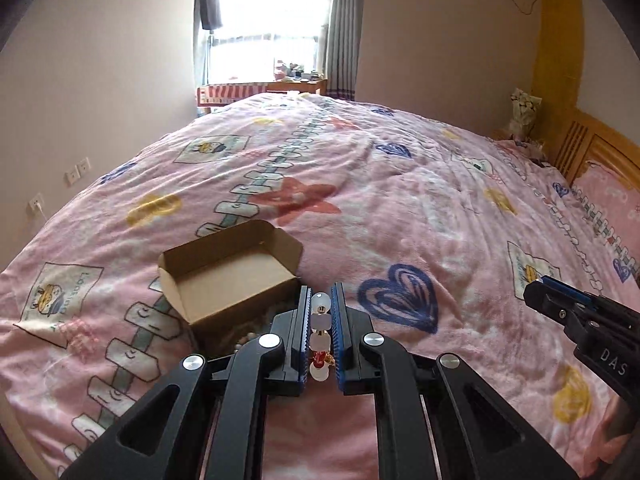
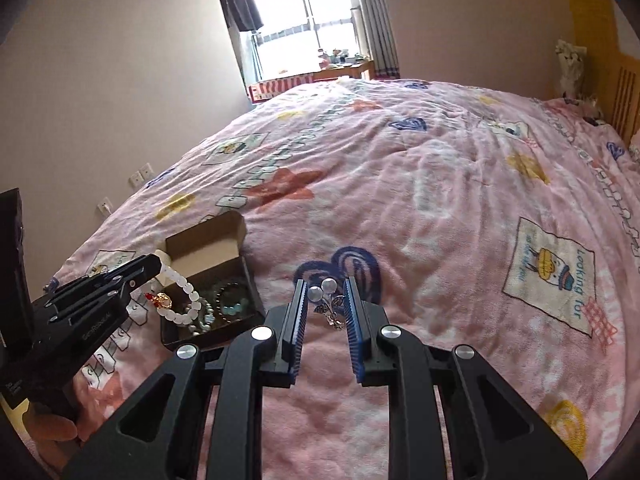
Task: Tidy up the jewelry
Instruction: 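Carry the white bracelet and pearl earrings in both tools over the box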
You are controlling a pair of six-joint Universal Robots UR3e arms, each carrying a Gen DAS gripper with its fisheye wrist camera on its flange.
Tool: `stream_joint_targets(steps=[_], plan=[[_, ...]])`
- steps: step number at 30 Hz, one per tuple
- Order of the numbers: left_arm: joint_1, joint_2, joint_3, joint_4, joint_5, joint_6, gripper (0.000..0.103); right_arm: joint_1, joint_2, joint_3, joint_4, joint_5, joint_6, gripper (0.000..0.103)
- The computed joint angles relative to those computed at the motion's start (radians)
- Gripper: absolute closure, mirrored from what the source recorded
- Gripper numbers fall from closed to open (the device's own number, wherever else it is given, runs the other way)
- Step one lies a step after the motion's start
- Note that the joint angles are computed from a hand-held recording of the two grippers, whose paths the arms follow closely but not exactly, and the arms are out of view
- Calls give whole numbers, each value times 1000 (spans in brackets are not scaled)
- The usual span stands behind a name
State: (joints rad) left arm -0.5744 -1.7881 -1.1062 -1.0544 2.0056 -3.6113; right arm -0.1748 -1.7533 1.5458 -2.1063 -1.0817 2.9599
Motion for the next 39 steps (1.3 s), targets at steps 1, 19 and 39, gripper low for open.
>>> stream_joint_targets(steps=[1, 19, 39], plan=[[18, 29, -35, 9, 2, 5, 92, 38, 29, -21, -21, -11, 28, 84], [271, 254, -303, 58, -223, 77, 92, 383, 441, -263, -199, -135, 274, 84], [232, 189, -249, 56, -221, 87, 78, 308, 407, -179, -259, -59, 276, 81]])
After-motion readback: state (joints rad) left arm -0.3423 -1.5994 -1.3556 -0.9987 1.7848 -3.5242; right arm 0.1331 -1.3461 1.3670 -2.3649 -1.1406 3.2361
